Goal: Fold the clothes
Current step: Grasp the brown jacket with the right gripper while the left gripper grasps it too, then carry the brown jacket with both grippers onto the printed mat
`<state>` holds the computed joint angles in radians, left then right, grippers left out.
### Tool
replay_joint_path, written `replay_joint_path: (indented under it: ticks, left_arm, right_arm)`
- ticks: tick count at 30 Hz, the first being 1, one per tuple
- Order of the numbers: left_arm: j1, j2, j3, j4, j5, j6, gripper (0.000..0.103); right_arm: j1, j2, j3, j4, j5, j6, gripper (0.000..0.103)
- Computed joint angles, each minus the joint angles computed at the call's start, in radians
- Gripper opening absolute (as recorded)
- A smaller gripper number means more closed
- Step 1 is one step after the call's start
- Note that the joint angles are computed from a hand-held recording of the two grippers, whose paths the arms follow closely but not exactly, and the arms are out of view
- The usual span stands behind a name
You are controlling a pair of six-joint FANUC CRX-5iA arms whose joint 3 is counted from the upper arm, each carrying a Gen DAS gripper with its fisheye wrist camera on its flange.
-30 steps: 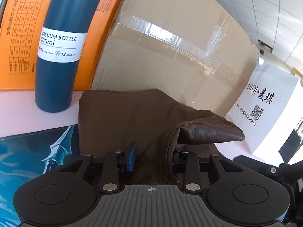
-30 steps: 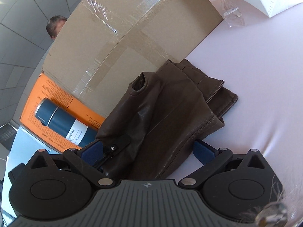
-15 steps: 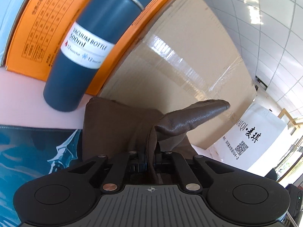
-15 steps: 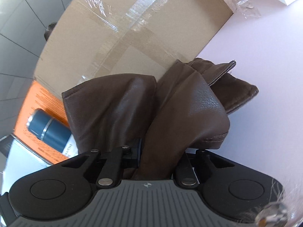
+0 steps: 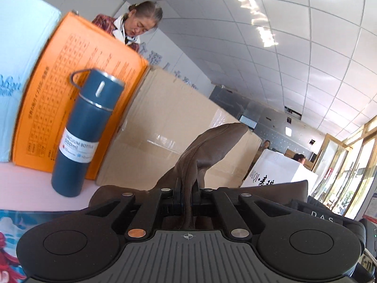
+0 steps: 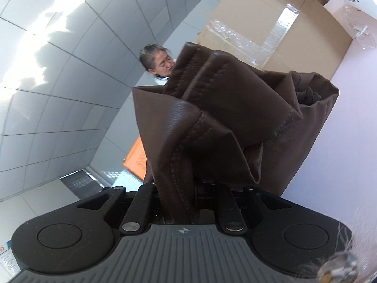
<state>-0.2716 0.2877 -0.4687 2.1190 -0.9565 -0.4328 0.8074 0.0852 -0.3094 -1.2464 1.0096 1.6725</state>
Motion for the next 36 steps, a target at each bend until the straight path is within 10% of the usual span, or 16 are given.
replay_joint_path:
  ticks: [15,27,32,36]
  left_arm:
    - [0.214,-0.346,-0.334,0.285,0.123,-0.292,0.002]
    - [0.502,-0.384,-0.489,-0.080,0.112,0.038,0.004]
    - [0.567,-0.383,-0.510,-0.133,0.086,0.098,0.005]
    - [0.629,-0.364,-0.515,-0.179,0.041,0.174,0.011]
  right_arm:
    - [0.116,0.133,0.117,0.278,-0.228,-0.101,0.013]
    - [0.093,0.104,0.167,-0.251,-0.360,0.399,0.013]
    - [0.093,0.120,0.160,-0.268,-0.341,0.352,0.025]
    - [0.090,0.119,0.152,-0.228,-0.344,0.269,0.061]
